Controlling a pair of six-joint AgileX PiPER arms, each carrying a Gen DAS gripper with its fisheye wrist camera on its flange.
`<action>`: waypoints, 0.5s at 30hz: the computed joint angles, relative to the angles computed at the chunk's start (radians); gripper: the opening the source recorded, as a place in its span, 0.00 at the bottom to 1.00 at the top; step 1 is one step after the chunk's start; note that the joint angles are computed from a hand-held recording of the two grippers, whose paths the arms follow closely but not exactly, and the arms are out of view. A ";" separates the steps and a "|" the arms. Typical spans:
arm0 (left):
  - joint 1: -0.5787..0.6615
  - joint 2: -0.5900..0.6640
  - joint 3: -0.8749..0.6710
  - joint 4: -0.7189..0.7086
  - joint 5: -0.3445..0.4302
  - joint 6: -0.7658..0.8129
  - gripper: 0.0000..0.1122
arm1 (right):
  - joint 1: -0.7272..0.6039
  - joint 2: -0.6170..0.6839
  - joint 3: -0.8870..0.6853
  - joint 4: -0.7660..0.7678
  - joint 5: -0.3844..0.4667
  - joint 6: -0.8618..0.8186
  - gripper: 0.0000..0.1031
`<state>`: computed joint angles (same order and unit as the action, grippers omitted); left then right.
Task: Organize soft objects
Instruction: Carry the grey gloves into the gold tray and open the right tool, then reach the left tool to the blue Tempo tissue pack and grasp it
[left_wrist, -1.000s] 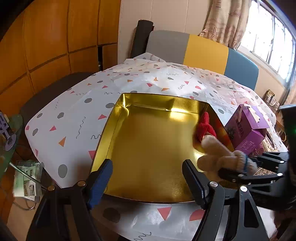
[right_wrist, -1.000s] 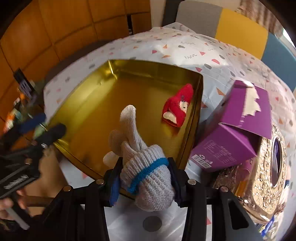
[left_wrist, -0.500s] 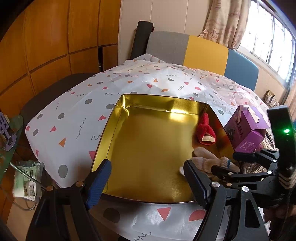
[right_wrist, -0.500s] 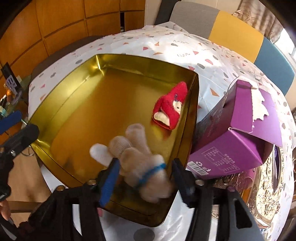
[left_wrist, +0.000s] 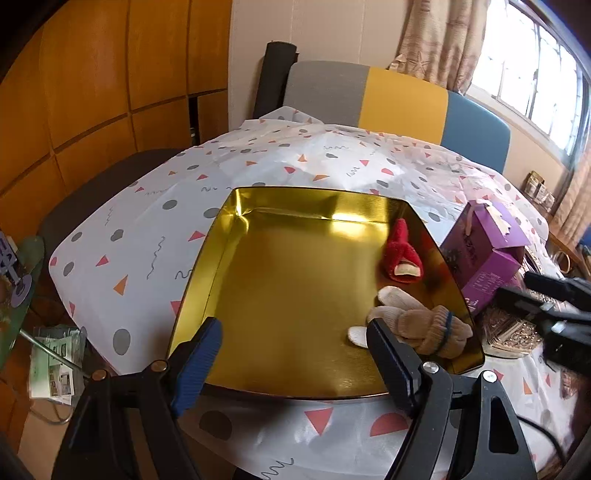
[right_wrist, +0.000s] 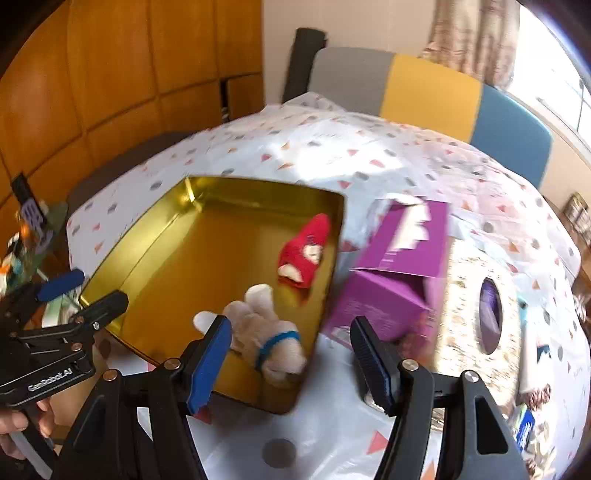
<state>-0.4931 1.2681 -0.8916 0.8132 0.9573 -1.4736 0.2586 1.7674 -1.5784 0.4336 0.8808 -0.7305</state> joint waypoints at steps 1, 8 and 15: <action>-0.009 0.003 -0.005 0.005 0.005 -0.001 0.72 | -0.023 -0.009 0.003 0.017 -0.005 -0.007 0.66; -0.052 0.023 -0.038 0.011 0.012 0.018 0.73 | -0.187 -0.024 -0.032 0.094 -0.001 -0.008 0.66; -0.087 0.049 -0.075 0.010 -0.008 0.054 0.73 | -0.354 0.029 -0.103 0.068 0.009 0.028 0.66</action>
